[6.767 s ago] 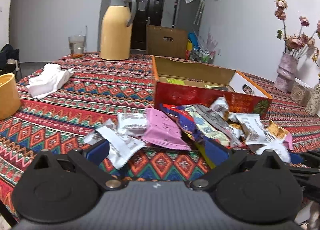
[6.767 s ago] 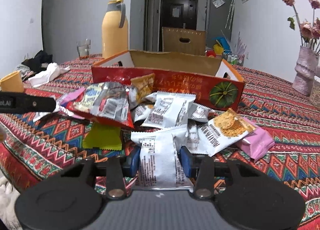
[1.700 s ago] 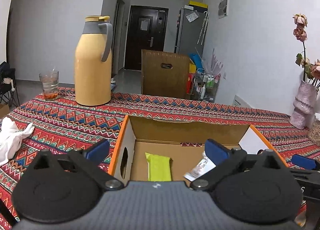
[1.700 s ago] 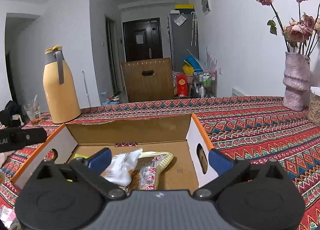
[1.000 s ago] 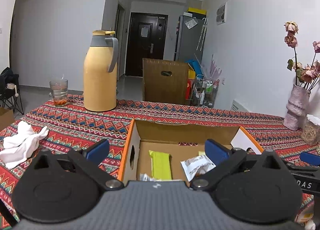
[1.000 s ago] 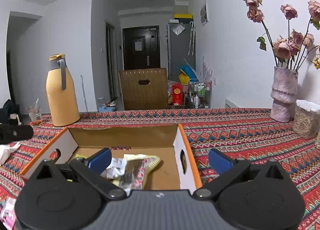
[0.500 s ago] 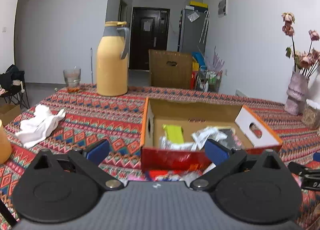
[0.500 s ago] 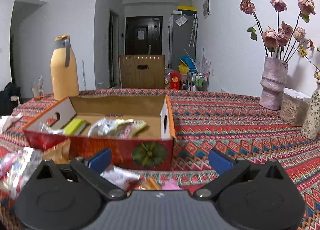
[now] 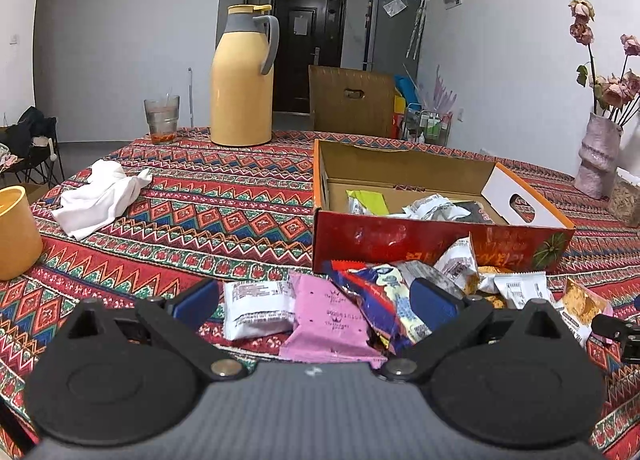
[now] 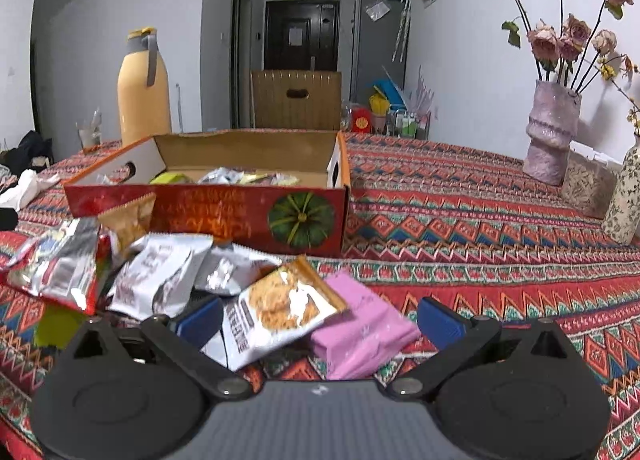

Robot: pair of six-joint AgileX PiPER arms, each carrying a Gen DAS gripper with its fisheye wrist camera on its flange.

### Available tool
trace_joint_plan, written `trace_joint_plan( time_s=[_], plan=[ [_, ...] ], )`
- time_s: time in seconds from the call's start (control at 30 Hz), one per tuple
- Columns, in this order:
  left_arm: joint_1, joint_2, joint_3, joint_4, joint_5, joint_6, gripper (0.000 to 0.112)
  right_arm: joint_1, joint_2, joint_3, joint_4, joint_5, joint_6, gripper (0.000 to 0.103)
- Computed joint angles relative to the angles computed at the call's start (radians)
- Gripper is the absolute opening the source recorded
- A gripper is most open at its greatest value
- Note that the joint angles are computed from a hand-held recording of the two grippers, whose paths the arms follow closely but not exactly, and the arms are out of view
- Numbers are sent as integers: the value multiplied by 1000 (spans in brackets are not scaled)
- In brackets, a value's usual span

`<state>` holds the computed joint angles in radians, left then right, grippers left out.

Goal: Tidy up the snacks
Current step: 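Withdraw both grippers from the box back toward the snack pile, then grasp the pink snack packet with the right gripper and lift it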

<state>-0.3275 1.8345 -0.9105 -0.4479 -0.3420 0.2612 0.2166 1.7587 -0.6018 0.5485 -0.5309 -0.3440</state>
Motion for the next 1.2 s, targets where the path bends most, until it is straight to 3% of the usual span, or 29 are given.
trace_joint_plan(
  time_s=[0.3, 0.5, 0.9, 1.0, 1.13, 1.2],
  plan=[
    [0, 5, -4, 12, 7, -14, 103, -14, 27, -61, 19, 70, -34, 103],
    [3, 4, -4, 11, 11, -12, 103, -10, 63, -127, 98, 96, -157, 103],
    [-2, -2, 3, 2, 8, -7, 103, -159, -2, -51, -70, 179, -129, 103],
    [-7, -1, 2, -11, 9, 5, 103, -168, 27, -77, -21, 210, -211, 103],
    [-5, 0, 2, -22, 11, 18, 103, -181, 81, -151, -57, 255, -192, 103],
    [-4, -3, 4, -28, 11, 23, 103, -171, 104, -200, 38, 278, -306, 103]
  ],
)
